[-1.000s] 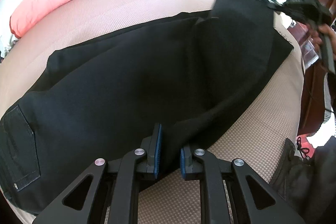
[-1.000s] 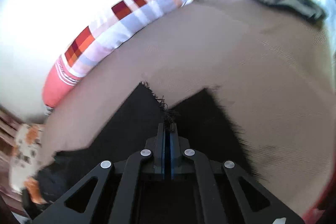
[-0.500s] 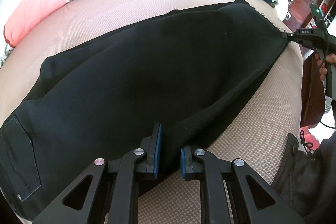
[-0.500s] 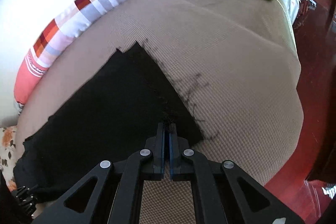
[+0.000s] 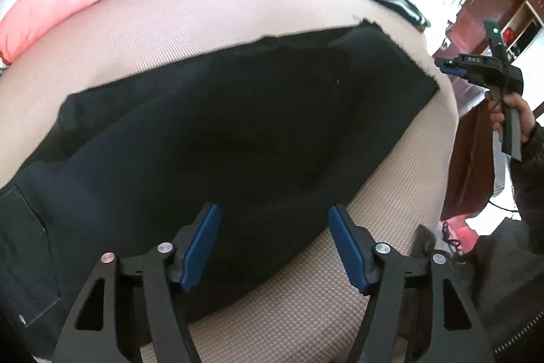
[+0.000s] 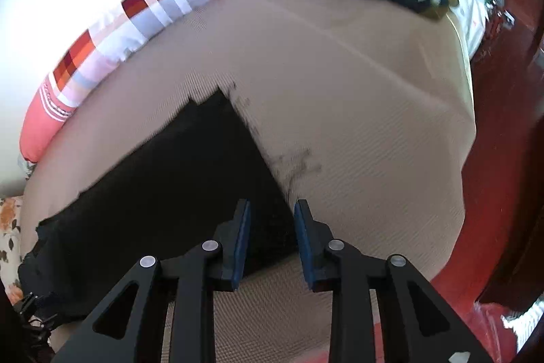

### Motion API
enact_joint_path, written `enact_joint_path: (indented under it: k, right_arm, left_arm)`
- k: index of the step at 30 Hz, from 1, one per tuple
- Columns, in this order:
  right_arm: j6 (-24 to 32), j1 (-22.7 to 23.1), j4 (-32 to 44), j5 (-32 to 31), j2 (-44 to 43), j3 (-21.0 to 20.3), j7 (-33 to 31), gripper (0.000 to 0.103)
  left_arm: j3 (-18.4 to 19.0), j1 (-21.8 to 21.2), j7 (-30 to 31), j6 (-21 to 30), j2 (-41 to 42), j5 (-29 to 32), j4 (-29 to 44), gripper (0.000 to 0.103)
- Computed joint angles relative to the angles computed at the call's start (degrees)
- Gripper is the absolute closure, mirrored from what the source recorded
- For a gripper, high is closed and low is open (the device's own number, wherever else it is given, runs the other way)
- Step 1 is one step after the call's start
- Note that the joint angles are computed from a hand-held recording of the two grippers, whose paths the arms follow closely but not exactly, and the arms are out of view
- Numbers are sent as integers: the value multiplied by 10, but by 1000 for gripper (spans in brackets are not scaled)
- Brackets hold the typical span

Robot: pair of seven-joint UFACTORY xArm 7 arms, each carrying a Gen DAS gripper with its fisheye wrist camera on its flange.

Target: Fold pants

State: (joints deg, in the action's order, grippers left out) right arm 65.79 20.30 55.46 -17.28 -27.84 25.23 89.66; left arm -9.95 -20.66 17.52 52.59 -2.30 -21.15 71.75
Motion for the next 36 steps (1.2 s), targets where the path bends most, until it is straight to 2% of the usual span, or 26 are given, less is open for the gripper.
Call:
enact_joint_path:
  k: [2, 5, 9, 12, 14, 19, 31, 36]
  right_arm:
    - [-37, 1, -3, 0, -2, -23, -35, 77]
    - [-107, -2, 6, 16, 24, -62, -114, 77]
    - [-214, 1, 6, 99, 74, -131, -248, 77]
    - [-243, 1, 21, 174, 115, -168, -352, 77]
    - [-235, -10, 37, 200, 137, -175, -392, 77]
    - [-239, -26, 49, 279, 171, -190, -492, 77]
    - [-259, -33, 56, 409, 196, -195, -658, 77]
    - [-278, -37, 43, 380, 186, -181, -643, 98]
  left_arm:
    - [6, 5, -1, -6, 1, -11, 6, 35]
    - [11, 15, -34, -26, 11, -5, 15, 35]
    - [16, 28, -105, -70, 29, 26, 24, 35]
    - [18, 35, -150, -97, 37, 55, 24, 35]
    - [20, 39, -184, -112, 43, 68, 26, 35]
    - [23, 48, -235, -111, 61, 87, 39, 35]
    - [21, 52, -269, -101, 77, 113, 51, 35]
    - [21, 50, -280, -103, 82, 126, 56, 35]
